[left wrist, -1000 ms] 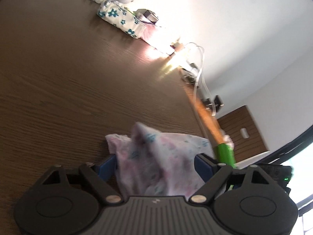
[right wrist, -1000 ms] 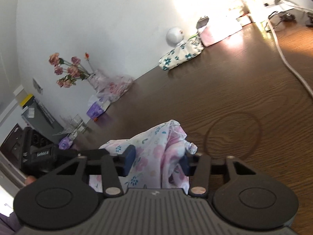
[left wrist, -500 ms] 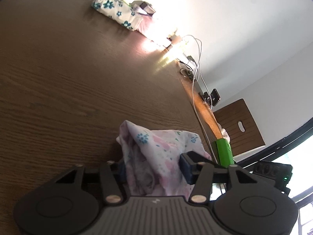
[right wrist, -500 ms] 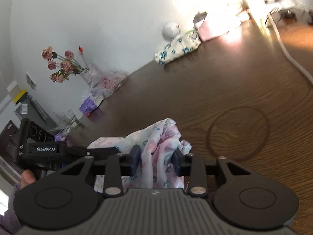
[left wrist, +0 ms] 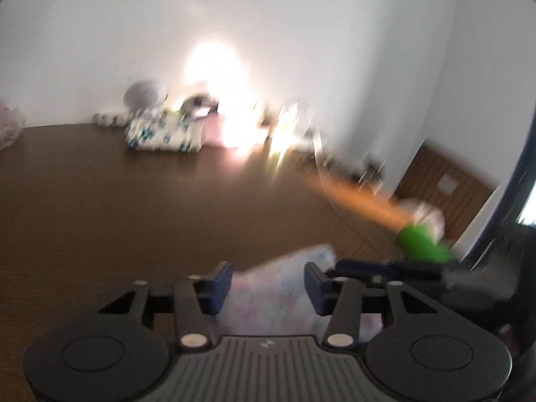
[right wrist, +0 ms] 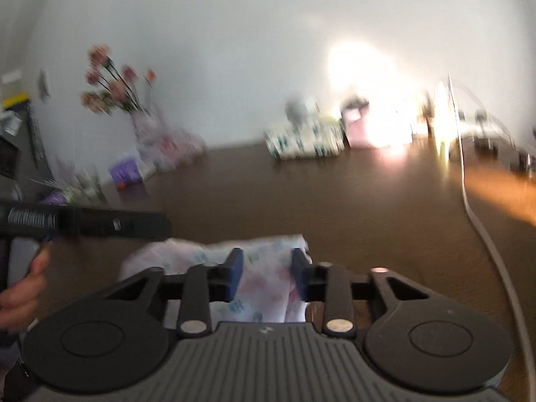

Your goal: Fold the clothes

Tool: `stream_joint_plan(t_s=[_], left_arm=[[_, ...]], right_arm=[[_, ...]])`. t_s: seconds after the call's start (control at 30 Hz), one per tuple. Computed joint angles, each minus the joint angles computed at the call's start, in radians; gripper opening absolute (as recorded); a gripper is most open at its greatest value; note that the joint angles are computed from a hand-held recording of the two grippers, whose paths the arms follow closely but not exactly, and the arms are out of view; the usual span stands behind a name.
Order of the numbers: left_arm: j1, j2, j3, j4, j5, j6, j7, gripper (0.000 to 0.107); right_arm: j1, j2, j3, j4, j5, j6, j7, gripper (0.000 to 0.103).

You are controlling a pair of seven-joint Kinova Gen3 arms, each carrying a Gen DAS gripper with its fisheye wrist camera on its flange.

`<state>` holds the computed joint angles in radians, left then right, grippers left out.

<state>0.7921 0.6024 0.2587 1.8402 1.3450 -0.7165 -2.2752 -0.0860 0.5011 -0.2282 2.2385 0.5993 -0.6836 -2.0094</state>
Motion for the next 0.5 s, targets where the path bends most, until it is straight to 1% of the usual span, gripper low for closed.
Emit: stream_joint_plan(t_s=[0.03, 0.07, 0.1, 0.17, 0.2, 0.27, 0.3, 0.33, 0.37, 0.4, 0.5], left_arm=[[0.026, 0.029, -0.028, -0.030, 0.040, 0.002, -0.041, 0.034], [0.037, 0.051, -0.038, -0.049, 0.064, -0.003, -0.074, 0.035], [0.035, 0.068, -0.029, -0.060, 0.074, -0.017, -0.092, 0.035], [-0.005, 0.077, 0.023, -0.051, 0.050, -0.041, -0.078, 0.036], [-0.015, 0.077, 0.031, -0.038, 0.020, -0.041, -0.047, 0.037], [-0.012, 0.068, 0.015, -0.018, -0.011, -0.026, -0.014, 0.039], [-0.010, 0.066, 0.009, -0.010, -0.024, -0.024, -0.001, 0.044], [-0.002, 0.070, 0.002, -0.011, -0.026, -0.030, 0.001, 0.050], [0.003, 0.075, -0.002, -0.017, -0.021, -0.031, -0.006, 0.052], [0.007, 0.078, -0.004, -0.019, -0.020, -0.035, -0.004, 0.053], [0.004, 0.080, -0.004, -0.025, -0.025, -0.028, 0.009, 0.053]], right_arm=[[-0.020, 0.008, 0.009, -0.017, -0.010, 0.041, -0.018, 0.025], [-0.030, 0.019, 0.012, -0.030, -0.016, 0.072, -0.030, 0.025], [-0.022, 0.028, -0.002, -0.033, -0.024, 0.088, -0.027, 0.025], [-0.034, 0.026, 0.002, -0.023, -0.057, 0.082, 0.007, 0.026], [-0.043, 0.024, 0.008, -0.016, -0.076, 0.076, 0.027, 0.026], [-0.051, 0.016, 0.012, 0.011, -0.116, 0.045, 0.049, 0.027], [-0.059, 0.009, 0.025, 0.031, -0.144, 0.008, 0.061, 0.029], [-0.068, -0.001, 0.042, 0.047, -0.156, -0.018, 0.056, 0.033], [-0.060, -0.011, 0.044, 0.057, -0.152, -0.028, 0.040, 0.048], [-0.032, -0.016, 0.028, 0.055, -0.131, -0.022, 0.006, 0.058], [0.103, 0.015, -0.099, 0.013, -0.013, 0.044, -0.116, 0.058]])
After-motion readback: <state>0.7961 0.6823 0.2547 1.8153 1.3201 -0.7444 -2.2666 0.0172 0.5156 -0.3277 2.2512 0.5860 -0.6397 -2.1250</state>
